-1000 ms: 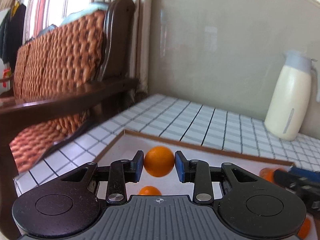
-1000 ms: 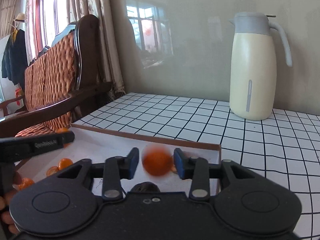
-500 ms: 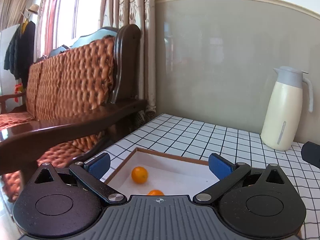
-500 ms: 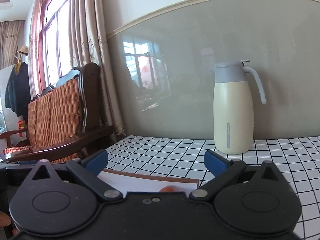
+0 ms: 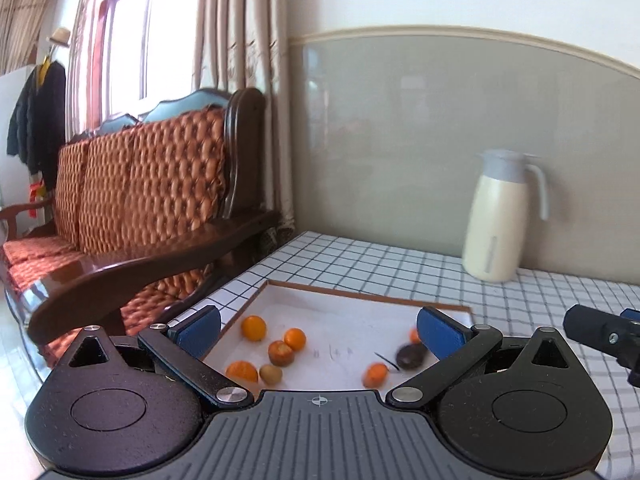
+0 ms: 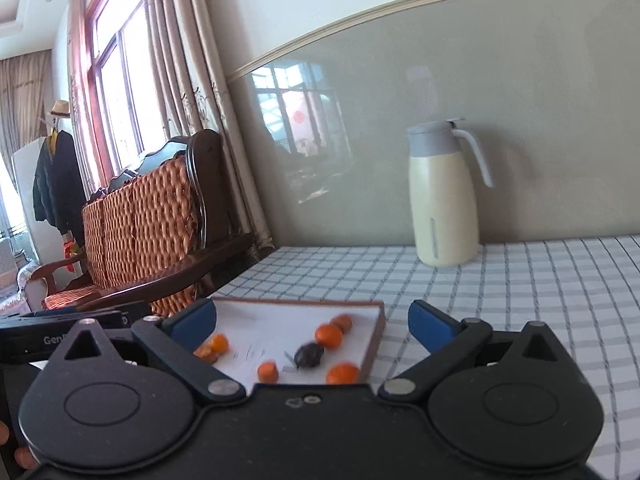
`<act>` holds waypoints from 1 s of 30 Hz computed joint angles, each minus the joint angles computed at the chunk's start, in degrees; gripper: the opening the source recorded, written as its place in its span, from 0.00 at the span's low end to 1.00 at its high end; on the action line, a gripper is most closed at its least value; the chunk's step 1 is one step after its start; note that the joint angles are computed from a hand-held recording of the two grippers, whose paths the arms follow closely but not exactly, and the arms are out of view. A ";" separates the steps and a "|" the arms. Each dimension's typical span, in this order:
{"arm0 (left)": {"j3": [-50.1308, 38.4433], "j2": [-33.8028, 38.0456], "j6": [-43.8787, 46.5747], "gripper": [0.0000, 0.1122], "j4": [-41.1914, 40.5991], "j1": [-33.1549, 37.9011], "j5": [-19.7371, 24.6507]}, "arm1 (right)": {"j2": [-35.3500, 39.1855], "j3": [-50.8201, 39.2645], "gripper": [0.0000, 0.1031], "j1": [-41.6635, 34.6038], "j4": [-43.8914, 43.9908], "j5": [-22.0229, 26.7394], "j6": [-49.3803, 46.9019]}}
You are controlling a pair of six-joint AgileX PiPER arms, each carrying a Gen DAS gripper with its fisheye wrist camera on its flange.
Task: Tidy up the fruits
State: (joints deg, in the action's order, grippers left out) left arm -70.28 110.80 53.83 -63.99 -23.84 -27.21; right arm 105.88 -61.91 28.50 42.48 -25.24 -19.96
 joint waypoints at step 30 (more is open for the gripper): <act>30.30 -21.61 -6.62 0.92 -2.41 -12.22 -11.76 | -13.39 17.47 0.94 18.66 22.79 -17.03 -18.10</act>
